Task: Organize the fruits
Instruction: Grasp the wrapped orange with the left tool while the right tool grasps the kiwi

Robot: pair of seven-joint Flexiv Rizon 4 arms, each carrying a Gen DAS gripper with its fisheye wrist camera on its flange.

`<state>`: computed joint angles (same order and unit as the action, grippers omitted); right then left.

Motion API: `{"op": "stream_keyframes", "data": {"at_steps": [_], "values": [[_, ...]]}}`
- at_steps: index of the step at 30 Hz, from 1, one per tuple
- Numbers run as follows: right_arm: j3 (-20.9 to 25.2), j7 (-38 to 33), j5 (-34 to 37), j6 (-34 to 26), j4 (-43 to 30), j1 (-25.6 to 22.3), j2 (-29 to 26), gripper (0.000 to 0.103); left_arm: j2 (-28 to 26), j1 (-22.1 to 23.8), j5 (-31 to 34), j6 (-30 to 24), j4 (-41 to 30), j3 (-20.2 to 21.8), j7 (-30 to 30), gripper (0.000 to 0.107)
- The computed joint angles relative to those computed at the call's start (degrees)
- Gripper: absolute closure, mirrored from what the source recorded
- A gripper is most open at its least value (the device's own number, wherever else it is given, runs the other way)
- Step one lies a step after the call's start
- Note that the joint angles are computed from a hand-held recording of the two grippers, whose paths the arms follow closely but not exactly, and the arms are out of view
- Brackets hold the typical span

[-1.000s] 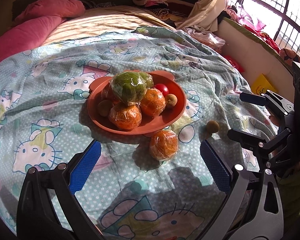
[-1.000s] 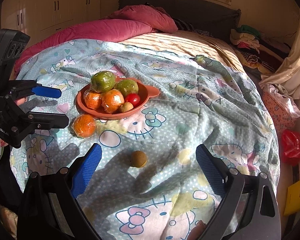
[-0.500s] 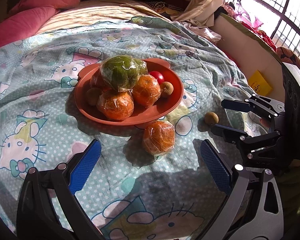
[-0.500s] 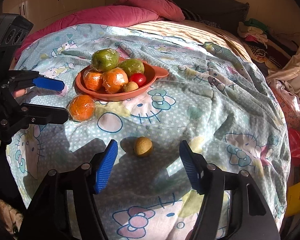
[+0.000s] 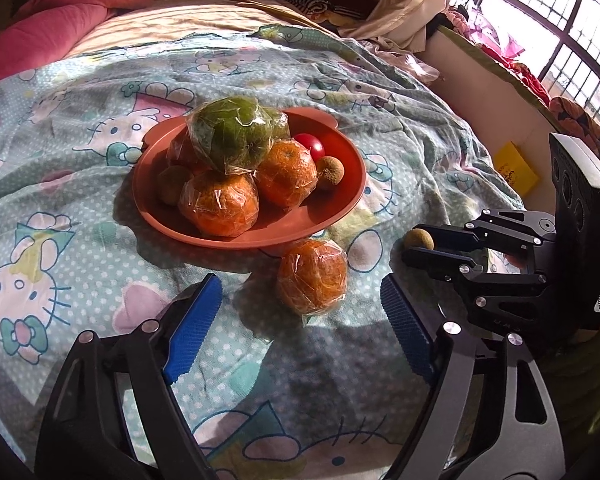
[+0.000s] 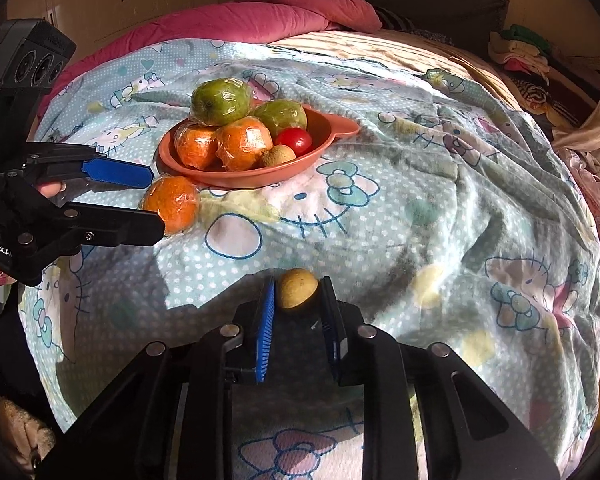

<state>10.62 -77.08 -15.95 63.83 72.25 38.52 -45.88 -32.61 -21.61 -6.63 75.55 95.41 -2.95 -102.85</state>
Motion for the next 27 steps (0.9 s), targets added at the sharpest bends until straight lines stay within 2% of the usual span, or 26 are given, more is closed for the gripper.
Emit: {"op": "stream_keyframes", "data": {"at_steps": [8, 13, 17, 20, 27], "values": [[1.08, -0.50, 1.49, 0.46, -0.22, -0.92, -0.11, 0.082, -1.37, -0.45, 0.50, -0.41, -1.76, 0.05, 0.45, 0.047], [1.10, -0.51, 2.07, 0.85, 0.00, -1.04, 0.09, 0.082, -2.14, -1.90, 2.13, -1.48, -3.29, 2.09, -1.08, 0.056], [0.95, -0.29, 2.11, 1.03, 0.10, -0.97, 0.18, 0.082, -2.38, -2.87, 3.85, -2.50, -4.15, 3.72, -2.55, 0.068], [0.83, 0.07, 2.10, 1.40, 0.22, -0.93, 0.31, 0.082, -1.96, -1.62, 3.62, -1.90, -3.39, 2.21, -1.79, 0.077], [1.51, 0.38, 3.06, 3.20, 0.75, -1.58, 0.88, 0.082, -0.63, -0.33, 2.42, -0.65, -1.42, 0.41, -0.67, 0.077]]}}
